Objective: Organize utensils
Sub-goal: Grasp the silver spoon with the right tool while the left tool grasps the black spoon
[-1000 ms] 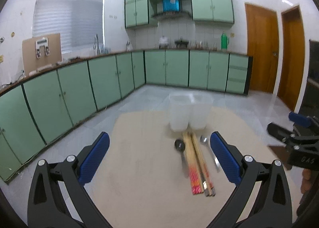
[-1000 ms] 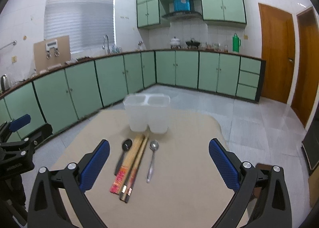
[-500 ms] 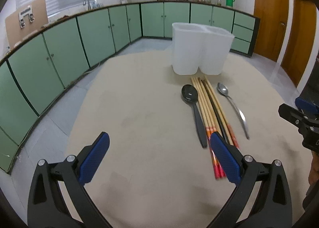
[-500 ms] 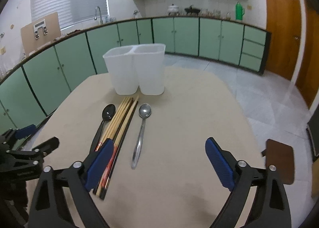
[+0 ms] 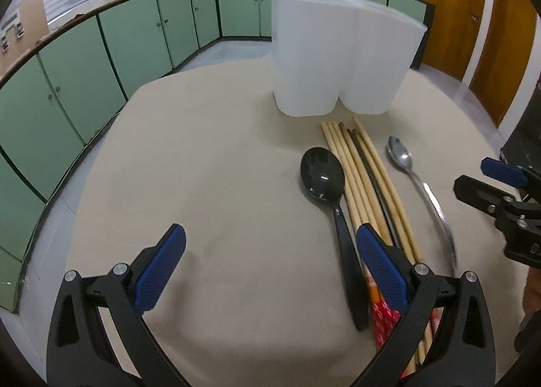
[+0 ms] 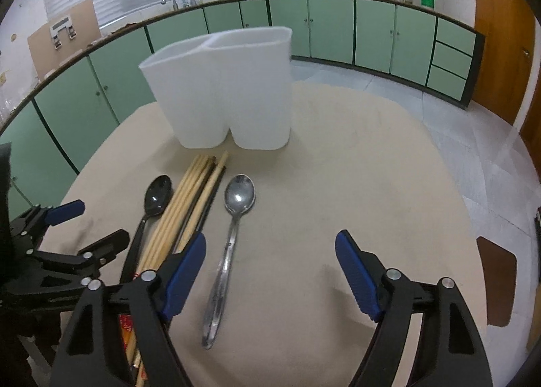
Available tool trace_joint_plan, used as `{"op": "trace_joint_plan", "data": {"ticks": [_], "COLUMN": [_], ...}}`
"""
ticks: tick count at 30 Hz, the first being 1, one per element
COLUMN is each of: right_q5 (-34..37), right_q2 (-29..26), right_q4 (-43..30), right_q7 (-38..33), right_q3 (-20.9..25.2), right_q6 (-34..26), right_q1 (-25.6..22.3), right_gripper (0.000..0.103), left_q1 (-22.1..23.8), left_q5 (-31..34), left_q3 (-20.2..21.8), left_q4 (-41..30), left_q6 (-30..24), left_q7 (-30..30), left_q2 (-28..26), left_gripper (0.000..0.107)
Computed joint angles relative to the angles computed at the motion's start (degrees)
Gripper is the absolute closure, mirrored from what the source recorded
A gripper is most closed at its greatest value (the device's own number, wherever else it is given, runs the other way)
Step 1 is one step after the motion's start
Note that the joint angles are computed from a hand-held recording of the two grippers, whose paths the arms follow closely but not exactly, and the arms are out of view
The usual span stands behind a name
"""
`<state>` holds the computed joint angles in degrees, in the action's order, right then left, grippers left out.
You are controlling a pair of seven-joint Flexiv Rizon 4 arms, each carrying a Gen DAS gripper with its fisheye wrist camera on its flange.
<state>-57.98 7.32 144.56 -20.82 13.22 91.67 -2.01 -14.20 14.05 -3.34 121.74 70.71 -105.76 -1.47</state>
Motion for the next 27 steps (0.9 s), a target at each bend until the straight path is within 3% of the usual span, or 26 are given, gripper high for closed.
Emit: {"op": "trace_joint_plan", "data": {"ticks": [9, 21, 24, 27], "right_q5": [2.34, 6.93, 8.99, 13.62], "right_q2": [-1.87, -5.72, -6.76, -8.29], "right_q4": [-1.44, -6.42, -7.99, -9.25], "right_q7": [-2.77, -6.92, -8.78, -11.45], "right_q3": [-1.29, -3.31, -3.62, -3.99], "right_q6": [-1.26, -9.01, -11.41, -12.08], "right_q1": [2.78, 9.71, 11.24, 12.57], "right_gripper": [0.026, 0.027, 0.036, 0.037], "left_q1": [-0.98, -1.38, -1.98, -2.27], "left_q5": [0.82, 1.6, 2.97, 1.71], "left_q3": [0.48, 0.58, 0.68, 0.6], "left_q4": [-3.49, -6.06, -8.04, -8.6], "left_q6": [-2.81, -4.29, -5.31, -5.23], "left_q7": [-0.46, 0.52, -0.09, 0.81], "left_q2": [-3.99, -4.38, -5.51, -6.32], "left_gripper": [0.008, 0.009, 0.009, 0.009]}}
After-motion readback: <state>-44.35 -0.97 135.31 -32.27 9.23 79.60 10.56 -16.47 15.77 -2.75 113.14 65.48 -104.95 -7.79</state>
